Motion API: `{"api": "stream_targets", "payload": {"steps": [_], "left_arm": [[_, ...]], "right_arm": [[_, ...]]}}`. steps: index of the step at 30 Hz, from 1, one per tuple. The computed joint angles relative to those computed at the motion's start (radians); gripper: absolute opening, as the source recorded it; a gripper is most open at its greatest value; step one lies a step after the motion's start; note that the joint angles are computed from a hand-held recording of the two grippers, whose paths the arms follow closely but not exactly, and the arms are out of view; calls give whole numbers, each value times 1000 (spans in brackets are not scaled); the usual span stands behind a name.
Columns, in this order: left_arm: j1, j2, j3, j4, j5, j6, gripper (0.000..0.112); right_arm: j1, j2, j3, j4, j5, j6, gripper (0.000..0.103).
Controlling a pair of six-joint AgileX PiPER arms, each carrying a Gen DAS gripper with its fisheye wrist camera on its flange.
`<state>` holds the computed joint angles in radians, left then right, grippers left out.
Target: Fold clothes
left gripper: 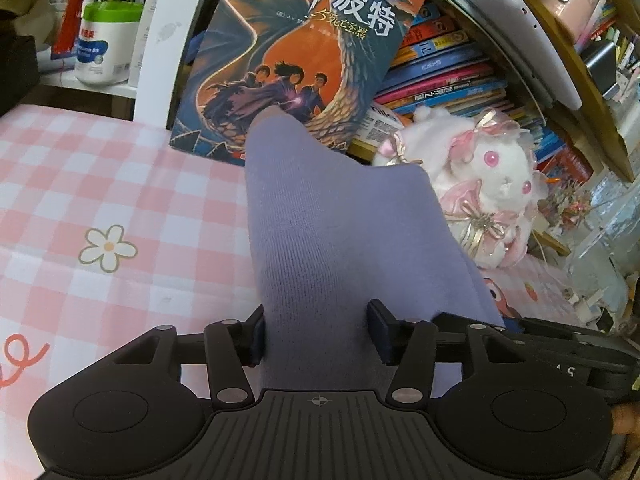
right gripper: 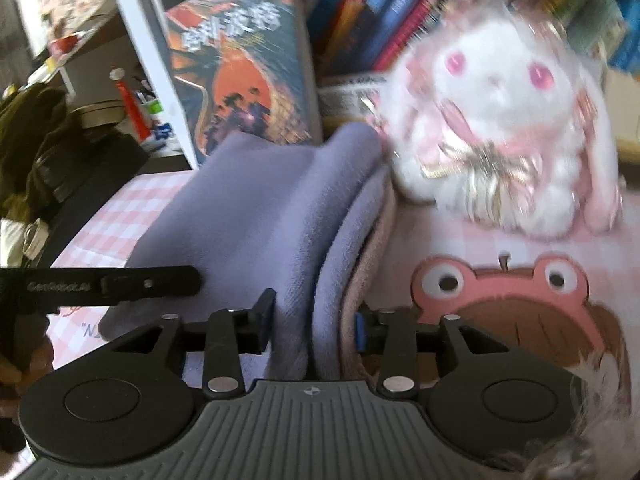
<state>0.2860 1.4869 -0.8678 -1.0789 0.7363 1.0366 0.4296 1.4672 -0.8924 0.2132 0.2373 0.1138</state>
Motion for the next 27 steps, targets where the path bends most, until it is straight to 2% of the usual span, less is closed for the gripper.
{"api": "stream_targets", "payload": {"steps": [4,6,7,9,13,16,20,21,24,27], "left_arm": [[-16,-67,27,49,-48,-23,56],[-21,-135,76,43,-98,8,65],[-24,-170,100,41,-122,20,65],[-32,-240,147,40,-169,41,69],[-60,-354,193,149,-214,-75,78],[-85,-438,231,250,-240,-180,83],[-128,-531,269,402,-254,-332,90],[-141,-556,281,440,-261,-366,95],[-199,-619,311,610,-287,-533,97],[-202,-655,325,650,-264,-583,98]], "right_arm": [[23,-18,9,-257,18,292,64],[44,-47,26,-416,31,458,70],[55,-63,34,-492,41,537,75],[85,-105,65,-669,59,723,80],[180,-180,118,-966,157,1066,84],[275,-225,148,-1065,266,1201,89],[402,-239,143,-1067,439,1229,90],[429,-244,145,-1069,471,1244,90],[507,-268,162,-1087,544,1310,90],[582,-290,180,-1117,614,1390,91]]}}
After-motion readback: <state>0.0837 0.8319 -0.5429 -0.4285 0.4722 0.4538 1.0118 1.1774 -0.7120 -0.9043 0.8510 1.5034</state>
